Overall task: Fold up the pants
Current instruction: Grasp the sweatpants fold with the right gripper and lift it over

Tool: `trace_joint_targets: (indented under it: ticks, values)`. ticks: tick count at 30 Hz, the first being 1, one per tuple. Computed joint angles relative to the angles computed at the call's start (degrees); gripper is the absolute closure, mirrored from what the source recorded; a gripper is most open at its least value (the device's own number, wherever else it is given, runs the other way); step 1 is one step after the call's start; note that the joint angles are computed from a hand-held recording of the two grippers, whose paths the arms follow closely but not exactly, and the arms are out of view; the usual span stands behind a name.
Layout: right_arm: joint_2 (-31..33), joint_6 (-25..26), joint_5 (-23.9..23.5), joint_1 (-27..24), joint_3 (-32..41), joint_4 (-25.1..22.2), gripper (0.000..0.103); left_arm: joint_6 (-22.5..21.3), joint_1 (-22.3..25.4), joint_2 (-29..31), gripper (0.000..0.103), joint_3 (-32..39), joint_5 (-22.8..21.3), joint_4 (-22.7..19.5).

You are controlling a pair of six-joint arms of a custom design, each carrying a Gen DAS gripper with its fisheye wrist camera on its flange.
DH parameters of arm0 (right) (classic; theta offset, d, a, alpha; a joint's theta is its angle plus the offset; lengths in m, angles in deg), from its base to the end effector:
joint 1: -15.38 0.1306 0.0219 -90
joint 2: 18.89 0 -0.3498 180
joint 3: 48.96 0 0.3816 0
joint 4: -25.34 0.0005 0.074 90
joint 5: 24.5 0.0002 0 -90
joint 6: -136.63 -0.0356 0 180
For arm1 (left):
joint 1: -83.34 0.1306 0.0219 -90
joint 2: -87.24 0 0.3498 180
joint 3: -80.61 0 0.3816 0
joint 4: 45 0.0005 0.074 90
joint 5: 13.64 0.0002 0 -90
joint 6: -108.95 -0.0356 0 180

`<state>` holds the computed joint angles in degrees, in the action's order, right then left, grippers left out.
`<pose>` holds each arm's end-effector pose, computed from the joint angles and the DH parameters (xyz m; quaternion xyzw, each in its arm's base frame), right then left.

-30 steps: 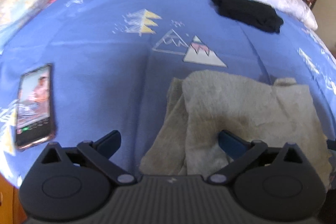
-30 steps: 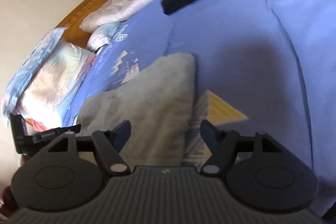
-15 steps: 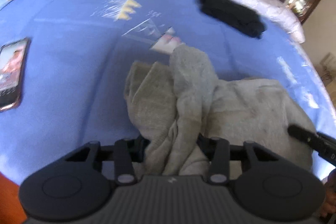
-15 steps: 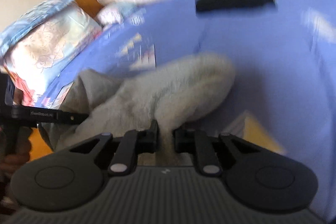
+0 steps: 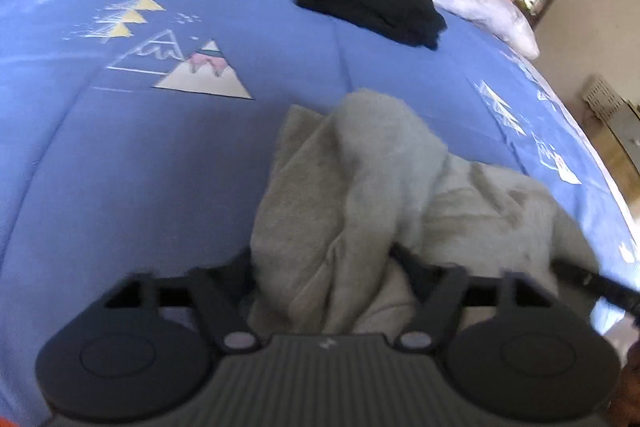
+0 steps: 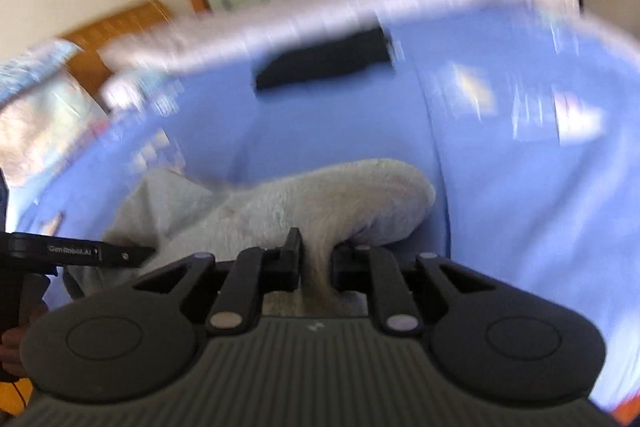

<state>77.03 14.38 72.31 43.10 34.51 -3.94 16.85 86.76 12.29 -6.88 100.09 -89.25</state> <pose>0.4555 0.2340 0.3233 0.0603 0.9093 0.1570 0.3806 0.5434 0.0176 0.2963 0.0479 0.9384 -0.1833 0.2888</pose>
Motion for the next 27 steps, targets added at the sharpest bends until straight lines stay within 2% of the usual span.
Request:
trace_joint_targets:
  ticks: [2, 3, 4, 8, 10, 16, 20, 22, 25, 27]
  values:
    - [-0.2, -4.6, -3.1, -1.1, -1.0, 0.9, 0.066, -0.7, 0.6, 0.7, 0.019, 1.2, 0.3, -2.2]
    - [-0.4, -7.3, -3.9, -1.6, -1.4, 1.2, 0.048, -1.0, 0.9, 0.9, 0.018, 1.6, 0.7, -3.1]
    - [-0.7, -10.0, -4.9, -2.5, -1.9, 2.0, 0.039, -1.1, 1.1, 1.0, 0.018, 1.8, 1.1, -3.7]
    - [-2.8, -19.1, -11.2, -5.3, -5.5, 6.4, 0.035, -1.1, 0.8, 1.5, 0.015, 2.6, 0.1, -5.0]
    - [-2.3, -21.4, -12.9, -5.5, -6.0, 8.3, 0.034, -0.9, 0.1, 1.5, 0.012, 2.7, -1.0, -5.1]
    - [-1.5, -17.9, -15.4, -2.7, -3.9, 7.4, 0.034, -1.0, 0.1, 1.4, 0.011, 2.8, -1.1, -5.9]
    - [0.9, -12.8, -13.1, -0.7, -1.1, 5.9, 0.033, -1.4, 0.3, 0.4, 0.011, 1.2, -0.8, -4.1]
    - [1.0, -13.5, -14.0, -1.3, -1.9, 7.9, 0.033, -1.4, 0.3, 0.2, 0.01, 0.8, -0.8, -3.5]
    - [0.5, -18.5, -17.2, -3.3, -5.5, 14.9, 0.033, -1.7, 0.2, 0.1, 0.01, 0.5, -0.9, -3.1]
    - [0.8, -20.3, -18.2, -3.9, -5.8, 16.3, 0.033, -1.7, 0.3, 0.0, 0.01, 0.3, -0.8, -2.9]
